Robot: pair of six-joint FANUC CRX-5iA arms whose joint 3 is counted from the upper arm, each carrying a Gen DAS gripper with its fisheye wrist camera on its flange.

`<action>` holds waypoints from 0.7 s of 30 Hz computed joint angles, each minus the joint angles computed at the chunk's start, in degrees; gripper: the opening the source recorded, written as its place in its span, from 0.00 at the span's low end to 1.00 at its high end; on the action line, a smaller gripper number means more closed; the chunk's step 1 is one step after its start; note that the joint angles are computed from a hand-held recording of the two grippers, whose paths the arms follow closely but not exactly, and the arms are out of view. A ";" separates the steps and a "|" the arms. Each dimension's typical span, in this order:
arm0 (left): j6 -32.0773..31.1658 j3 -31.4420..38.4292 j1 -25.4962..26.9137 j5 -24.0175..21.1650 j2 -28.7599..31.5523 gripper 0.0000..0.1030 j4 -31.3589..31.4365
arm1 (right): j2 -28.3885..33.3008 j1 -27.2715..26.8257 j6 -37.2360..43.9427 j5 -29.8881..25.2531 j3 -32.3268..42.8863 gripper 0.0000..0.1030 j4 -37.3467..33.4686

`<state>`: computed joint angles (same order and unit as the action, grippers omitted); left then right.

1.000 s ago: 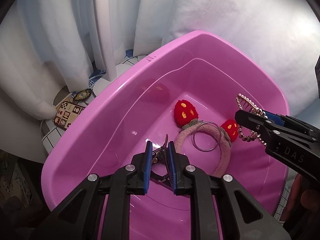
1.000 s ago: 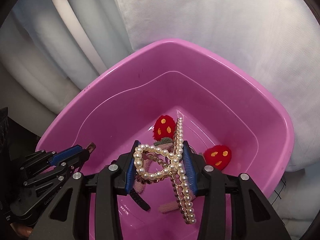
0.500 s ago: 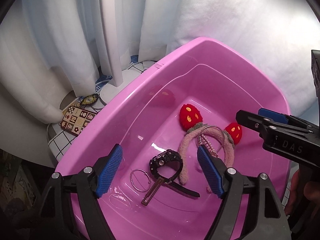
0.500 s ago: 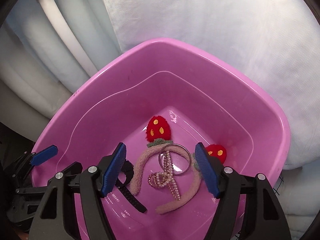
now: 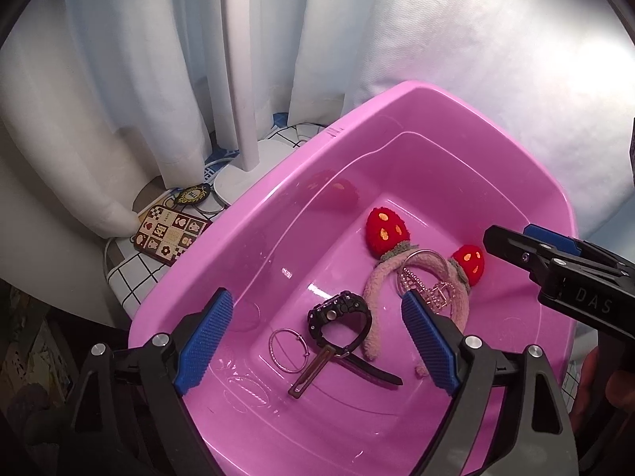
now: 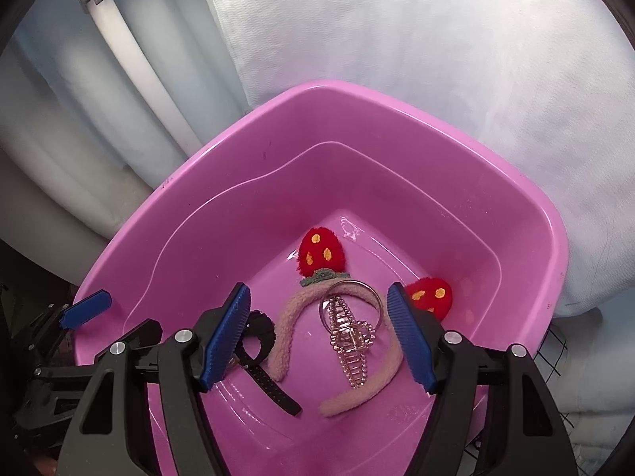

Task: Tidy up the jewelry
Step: 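Move both tools back from the tub toward the lanyard and pom-pom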

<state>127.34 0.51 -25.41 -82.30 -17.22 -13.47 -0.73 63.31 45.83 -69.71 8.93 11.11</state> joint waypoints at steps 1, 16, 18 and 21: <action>0.34 0.37 -0.64 -0.40 0.04 0.85 -0.85 | -0.44 0.35 -0.43 0.26 -0.43 0.66 0.40; 0.92 3.50 -6.08 -1.88 -0.09 0.91 -3.34 | -12.83 9.84 -17.31 3.39 -13.37 0.69 16.19; 1.13 4.10 -7.06 -1.67 0.03 0.92 -3.53 | -15.61 11.21 -21.32 3.06 -15.97 0.70 18.89; 0.77 5.36 -8.87 -1.18 0.33 0.92 -3.85 | -20.37 14.32 -28.04 1.23 -20.46 0.70 23.86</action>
